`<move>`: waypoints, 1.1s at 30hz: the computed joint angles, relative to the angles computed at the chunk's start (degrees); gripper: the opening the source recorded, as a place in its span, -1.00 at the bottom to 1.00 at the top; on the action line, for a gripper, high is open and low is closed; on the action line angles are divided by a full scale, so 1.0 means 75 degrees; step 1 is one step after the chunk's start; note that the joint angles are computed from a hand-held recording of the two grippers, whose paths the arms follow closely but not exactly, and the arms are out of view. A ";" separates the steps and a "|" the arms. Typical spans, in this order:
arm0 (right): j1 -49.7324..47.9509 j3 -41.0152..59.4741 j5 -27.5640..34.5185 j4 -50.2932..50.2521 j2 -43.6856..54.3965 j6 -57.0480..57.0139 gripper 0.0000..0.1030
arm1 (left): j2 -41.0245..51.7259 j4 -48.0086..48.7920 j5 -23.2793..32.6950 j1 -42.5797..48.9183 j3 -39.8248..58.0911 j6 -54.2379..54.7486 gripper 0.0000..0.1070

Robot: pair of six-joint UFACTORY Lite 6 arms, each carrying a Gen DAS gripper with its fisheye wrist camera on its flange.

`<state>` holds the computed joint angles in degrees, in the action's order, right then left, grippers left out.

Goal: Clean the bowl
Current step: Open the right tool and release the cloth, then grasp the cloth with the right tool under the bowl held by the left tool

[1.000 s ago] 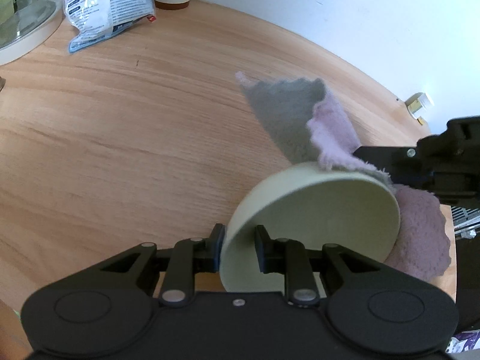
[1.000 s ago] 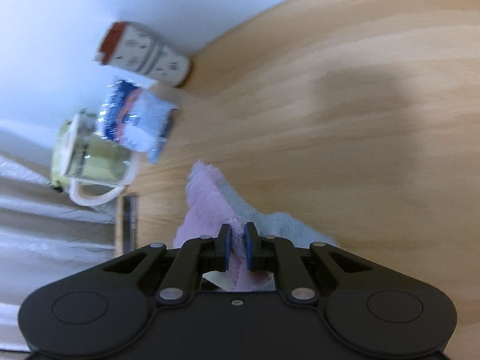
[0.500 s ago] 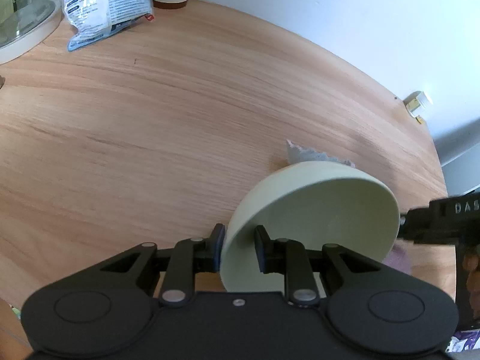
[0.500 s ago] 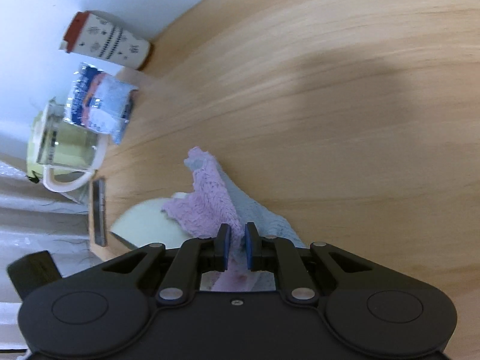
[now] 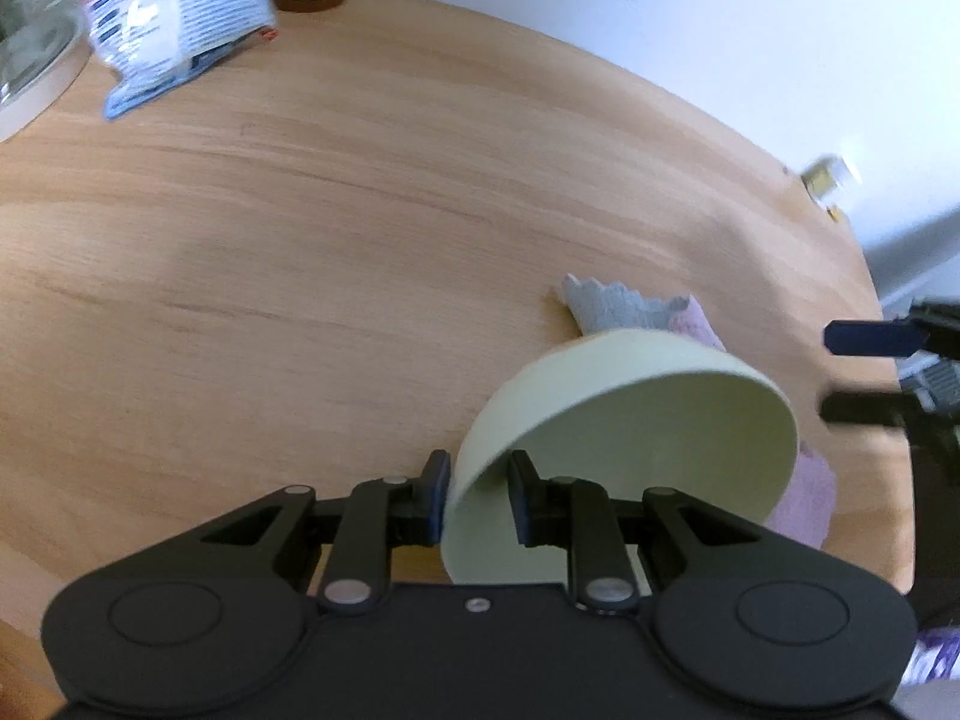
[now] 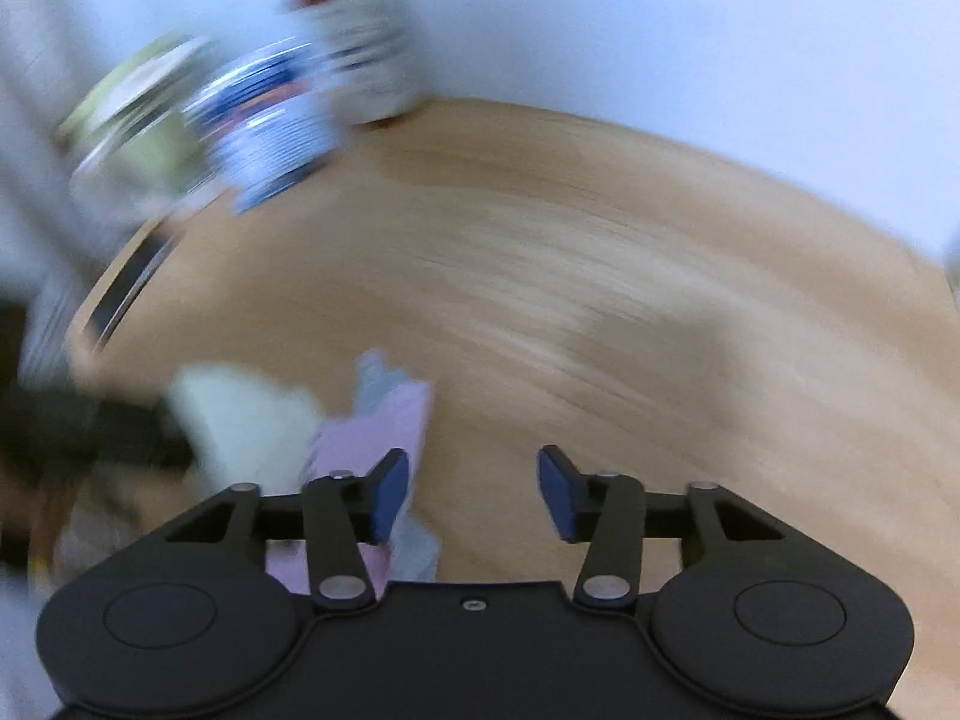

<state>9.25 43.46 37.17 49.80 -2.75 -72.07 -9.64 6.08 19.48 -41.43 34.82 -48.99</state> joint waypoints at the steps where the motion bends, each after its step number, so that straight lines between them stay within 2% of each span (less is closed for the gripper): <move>1: 0.0170 -0.0083 0.0142 -0.0546 -0.0244 -0.0537 0.23 | 0.0021 -0.0010 0.0080 -0.0032 0.0069 0.0243 -0.62; 6: 0.0904 -0.0285 0.0251 -0.1533 -0.0440 -0.2427 0.31 | 0.0222 0.0783 0.0754 -0.0545 0.0602 0.1279 -0.48; 9: 0.1440 -0.0428 -0.0219 -0.1790 -0.0420 -0.3440 0.49 | 0.0389 0.0963 0.0990 -0.0710 0.0826 0.1935 -0.48; 14: 0.2247 -0.0012 -0.1080 -0.1378 0.0487 -0.4293 0.48 | 0.0604 0.1584 0.1108 -0.0944 0.1094 0.2027 -0.48; 17: 0.2324 0.0415 -0.1145 -0.1487 0.1217 -0.4184 0.22 | 0.0649 0.1515 0.1118 -0.1013 0.1189 0.2528 -0.44; 18: 0.2378 0.0551 -0.1108 -0.1622 0.1405 -0.3934 0.02 | 0.0630 0.1493 0.1104 -0.1038 0.1180 0.2701 -0.38; 19: 0.2432 0.0686 -0.1061 -0.1756 0.1584 -0.3675 -0.32 | 0.0625 0.1489 0.1128 -0.1048 0.1199 0.2849 -0.36; 20: 0.2450 0.0861 -0.1017 -0.1953 0.1774 -0.3280 -0.45 | 0.0623 0.1489 0.1159 -0.1055 0.1224 0.2990 -0.32; 25: 0.2207 0.1242 -0.0743 -0.1751 0.2018 -0.2389 -0.58 | 0.0416 0.1616 0.1445 -0.1159 0.1370 0.3685 -0.17; 33: 0.2035 0.0570 -0.1089 -0.0960 0.1675 -0.1986 -0.58 | 0.0930 0.1827 0.1868 -0.1519 0.2291 0.5247 -0.14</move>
